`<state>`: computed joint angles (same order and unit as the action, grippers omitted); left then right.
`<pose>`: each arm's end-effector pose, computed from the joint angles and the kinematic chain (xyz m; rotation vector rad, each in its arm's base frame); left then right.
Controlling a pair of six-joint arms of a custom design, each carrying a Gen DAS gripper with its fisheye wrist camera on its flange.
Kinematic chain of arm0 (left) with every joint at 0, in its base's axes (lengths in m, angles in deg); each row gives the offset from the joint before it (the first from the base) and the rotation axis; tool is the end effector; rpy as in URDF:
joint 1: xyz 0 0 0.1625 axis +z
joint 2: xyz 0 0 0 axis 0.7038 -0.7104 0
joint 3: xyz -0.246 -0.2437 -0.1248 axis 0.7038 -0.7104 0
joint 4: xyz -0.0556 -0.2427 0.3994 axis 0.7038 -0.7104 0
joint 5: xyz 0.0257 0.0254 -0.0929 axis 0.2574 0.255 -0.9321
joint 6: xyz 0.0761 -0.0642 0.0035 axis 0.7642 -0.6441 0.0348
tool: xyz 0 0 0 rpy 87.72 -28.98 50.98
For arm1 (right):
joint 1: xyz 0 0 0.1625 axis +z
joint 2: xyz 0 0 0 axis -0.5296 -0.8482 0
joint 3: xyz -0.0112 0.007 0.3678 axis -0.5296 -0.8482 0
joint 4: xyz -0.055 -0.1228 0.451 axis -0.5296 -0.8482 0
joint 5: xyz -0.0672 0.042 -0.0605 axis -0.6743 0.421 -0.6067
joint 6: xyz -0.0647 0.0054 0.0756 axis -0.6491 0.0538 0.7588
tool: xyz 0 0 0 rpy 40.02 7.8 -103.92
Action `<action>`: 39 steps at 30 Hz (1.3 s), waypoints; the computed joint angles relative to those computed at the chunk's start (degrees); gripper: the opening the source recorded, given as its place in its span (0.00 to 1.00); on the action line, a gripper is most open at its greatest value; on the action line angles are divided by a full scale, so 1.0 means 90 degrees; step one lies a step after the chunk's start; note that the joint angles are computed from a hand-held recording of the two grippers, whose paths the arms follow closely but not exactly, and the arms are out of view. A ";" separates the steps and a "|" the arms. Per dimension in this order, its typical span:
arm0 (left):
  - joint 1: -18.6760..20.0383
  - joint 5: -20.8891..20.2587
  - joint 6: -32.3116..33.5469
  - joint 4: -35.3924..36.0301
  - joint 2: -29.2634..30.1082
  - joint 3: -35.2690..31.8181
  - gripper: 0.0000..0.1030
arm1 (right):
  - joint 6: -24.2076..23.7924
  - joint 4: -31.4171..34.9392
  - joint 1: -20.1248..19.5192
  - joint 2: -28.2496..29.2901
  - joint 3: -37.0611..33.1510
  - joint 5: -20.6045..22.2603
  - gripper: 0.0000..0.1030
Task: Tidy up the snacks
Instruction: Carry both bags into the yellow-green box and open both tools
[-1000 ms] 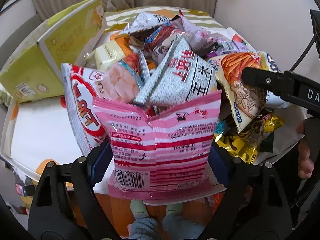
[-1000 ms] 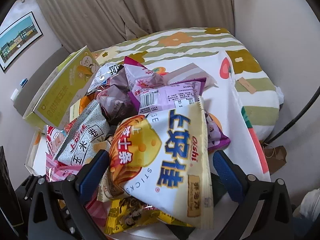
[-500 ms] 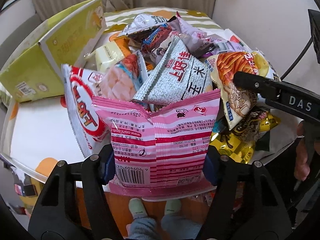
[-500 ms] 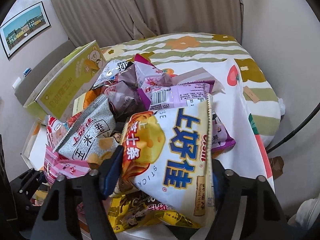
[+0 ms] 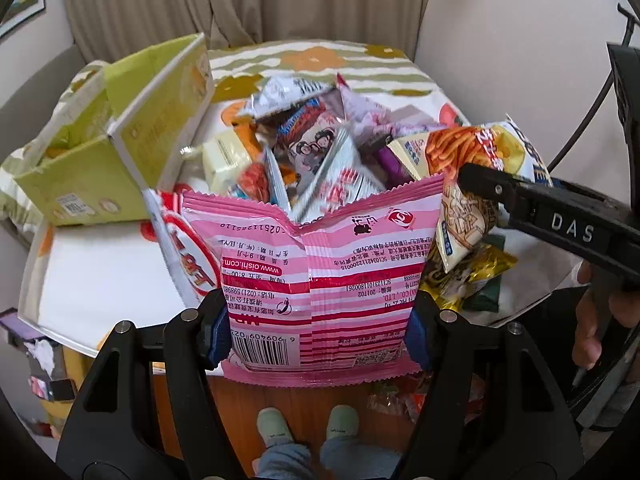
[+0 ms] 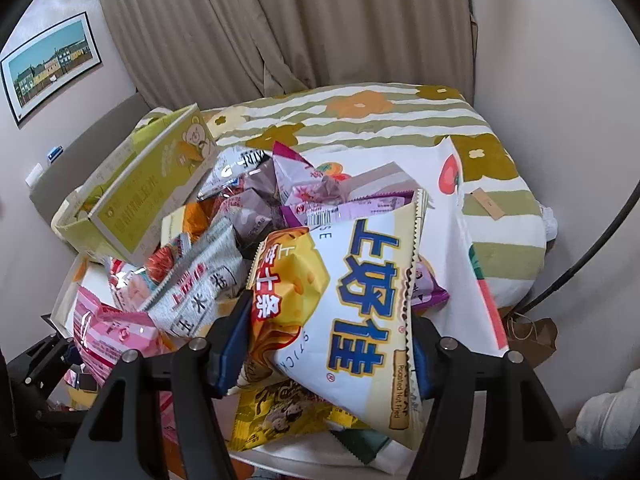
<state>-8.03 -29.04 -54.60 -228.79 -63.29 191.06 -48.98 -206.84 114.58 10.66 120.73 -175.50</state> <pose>-0.3059 -0.4966 -0.0684 0.2366 2.2652 -0.7855 0.0368 -0.5795 0.2222 0.6228 -2.5150 0.7033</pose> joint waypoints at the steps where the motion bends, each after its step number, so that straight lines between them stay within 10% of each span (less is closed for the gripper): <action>1: -0.0046 0.0037 -0.0027 0.0023 -0.0050 0.0008 0.63 | 0.0002 0.0011 0.0016 -0.0054 0.0023 0.0013 0.59; 18: -0.0101 0.1067 0.0392 -0.0011 -0.1256 0.0086 0.63 | 0.0238 0.0339 0.0952 0.0069 -0.0532 0.0127 0.59; 30: 0.0982 0.1130 0.1773 -0.0012 -0.2781 0.0164 0.63 | 0.0879 0.0165 0.2168 0.1878 -0.1792 -0.0280 0.59; 39: 0.2307 0.0253 0.3160 0.0264 -0.3008 -0.0614 0.63 | 0.1427 0.0257 0.2721 0.3431 -0.2948 -0.0835 0.59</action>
<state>12.73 -26.76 -26.16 -226.41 -90.37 185.54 -36.13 -204.53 139.07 41.54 94.20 -183.01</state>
